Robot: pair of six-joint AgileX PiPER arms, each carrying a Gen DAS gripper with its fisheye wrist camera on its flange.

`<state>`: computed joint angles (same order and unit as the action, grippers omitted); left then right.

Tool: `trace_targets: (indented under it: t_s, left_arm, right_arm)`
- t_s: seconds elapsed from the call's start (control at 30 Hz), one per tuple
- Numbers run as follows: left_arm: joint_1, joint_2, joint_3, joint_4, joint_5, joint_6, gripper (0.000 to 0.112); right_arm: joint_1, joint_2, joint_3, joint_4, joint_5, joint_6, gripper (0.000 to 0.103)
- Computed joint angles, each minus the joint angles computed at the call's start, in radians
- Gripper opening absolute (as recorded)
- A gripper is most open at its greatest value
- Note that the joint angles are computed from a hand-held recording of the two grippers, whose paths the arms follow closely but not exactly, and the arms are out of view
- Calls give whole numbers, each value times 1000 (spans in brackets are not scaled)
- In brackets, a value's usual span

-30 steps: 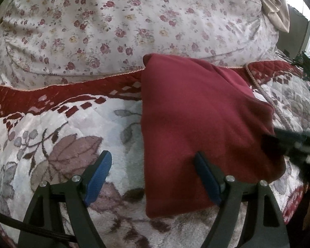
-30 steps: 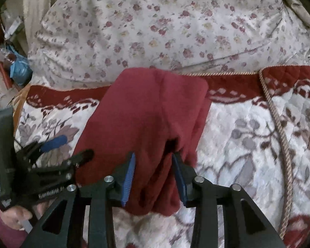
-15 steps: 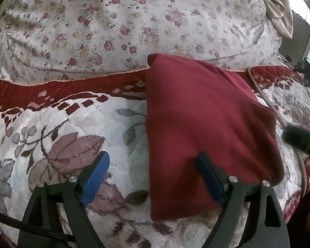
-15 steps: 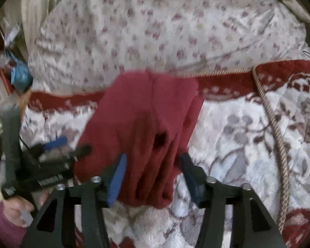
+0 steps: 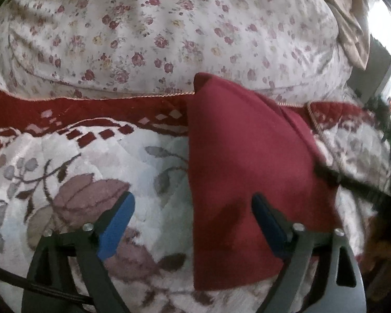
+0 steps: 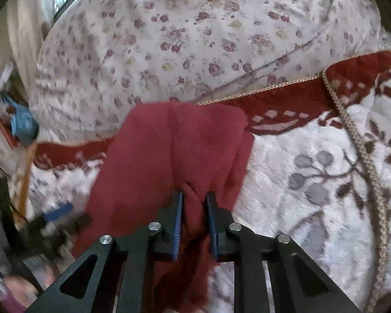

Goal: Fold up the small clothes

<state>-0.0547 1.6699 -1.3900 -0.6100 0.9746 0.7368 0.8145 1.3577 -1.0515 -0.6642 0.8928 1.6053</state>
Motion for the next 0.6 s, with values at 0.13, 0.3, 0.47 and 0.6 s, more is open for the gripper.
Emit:
trace_targets:
  t_s: [0.13, 0.3, 0.47, 0.6]
  left_arm:
    - [-3, 67, -68, -20, 57, -26, 92]
    - [-19, 120, -118, -56, 99, -2, 92]
    - [-17, 205, -189, -71, 166, -50, 95]
    - [-20, 229, -194, -88, 169, -53, 98]
  right_arm:
    - [-35, -9, 17, 24, -45, -19, 20]
    - [-26, -54, 72, -70, -89, 128, 90]
    - [-163, -33, 142, 23, -308, 59, 90]
    - [-286, -10, 222, 95, -549, -16, 91]
